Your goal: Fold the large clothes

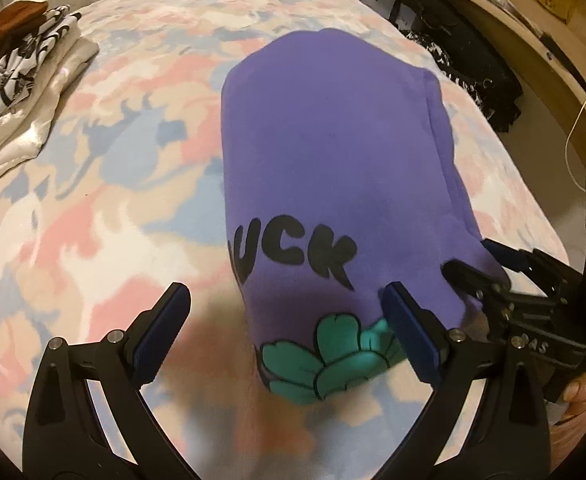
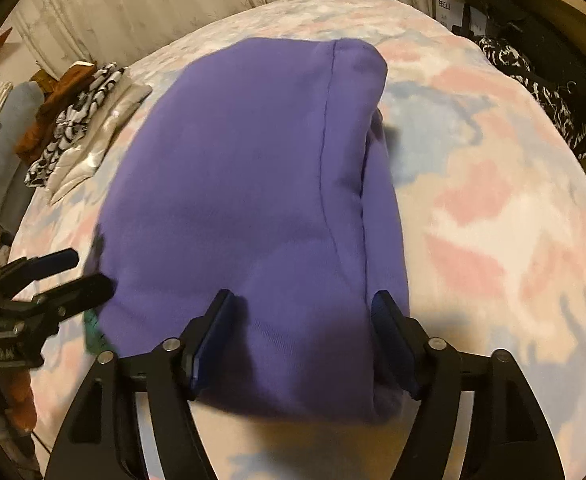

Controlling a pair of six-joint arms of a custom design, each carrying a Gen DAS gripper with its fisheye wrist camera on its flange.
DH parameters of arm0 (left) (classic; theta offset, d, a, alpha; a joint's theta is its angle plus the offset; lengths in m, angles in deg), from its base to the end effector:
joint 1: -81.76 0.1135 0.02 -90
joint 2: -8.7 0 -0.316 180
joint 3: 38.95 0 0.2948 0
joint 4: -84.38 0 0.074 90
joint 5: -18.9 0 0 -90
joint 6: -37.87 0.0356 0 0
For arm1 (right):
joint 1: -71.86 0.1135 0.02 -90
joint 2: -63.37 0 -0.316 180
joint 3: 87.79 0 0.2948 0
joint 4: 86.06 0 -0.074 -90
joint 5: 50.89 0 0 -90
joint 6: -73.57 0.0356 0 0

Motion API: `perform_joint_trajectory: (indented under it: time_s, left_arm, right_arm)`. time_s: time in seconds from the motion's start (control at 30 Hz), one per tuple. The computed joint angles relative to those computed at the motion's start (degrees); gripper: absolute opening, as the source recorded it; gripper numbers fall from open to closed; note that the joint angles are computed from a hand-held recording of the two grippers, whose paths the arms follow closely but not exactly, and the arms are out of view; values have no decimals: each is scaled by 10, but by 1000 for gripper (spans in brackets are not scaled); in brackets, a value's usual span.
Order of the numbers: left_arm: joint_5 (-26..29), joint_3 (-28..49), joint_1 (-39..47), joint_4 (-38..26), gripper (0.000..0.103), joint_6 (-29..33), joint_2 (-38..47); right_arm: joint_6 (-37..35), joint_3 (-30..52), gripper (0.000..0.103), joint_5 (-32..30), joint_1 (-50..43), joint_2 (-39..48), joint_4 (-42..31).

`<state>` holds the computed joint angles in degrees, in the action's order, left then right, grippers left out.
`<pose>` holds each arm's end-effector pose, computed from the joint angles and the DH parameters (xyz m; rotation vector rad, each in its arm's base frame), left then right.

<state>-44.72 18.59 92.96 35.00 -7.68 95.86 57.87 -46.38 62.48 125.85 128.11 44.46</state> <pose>0.2785 0.0390 0.1795 0.8388 2.5943 -0.4425 0.1216 0.1433 0.1806 0.5476 2.5885 0.1212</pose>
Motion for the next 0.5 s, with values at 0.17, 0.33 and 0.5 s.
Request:
perform_joint_trajectory:
  time_s: [0.17, 0.33, 0.5]
  left_arm:
    - [19, 16, 37, -79, 96, 54, -7]
    - [31, 20, 75, -136, 96, 102, -22]
    - [55, 52, 102, -196, 96, 123, -6]
  right_arm:
    - [67, 47, 88, 42, 91, -12, -99]
    - [126, 95, 91, 58, 159, -22, -173]
    - [167, 150, 95, 77, 211, -22, -247]
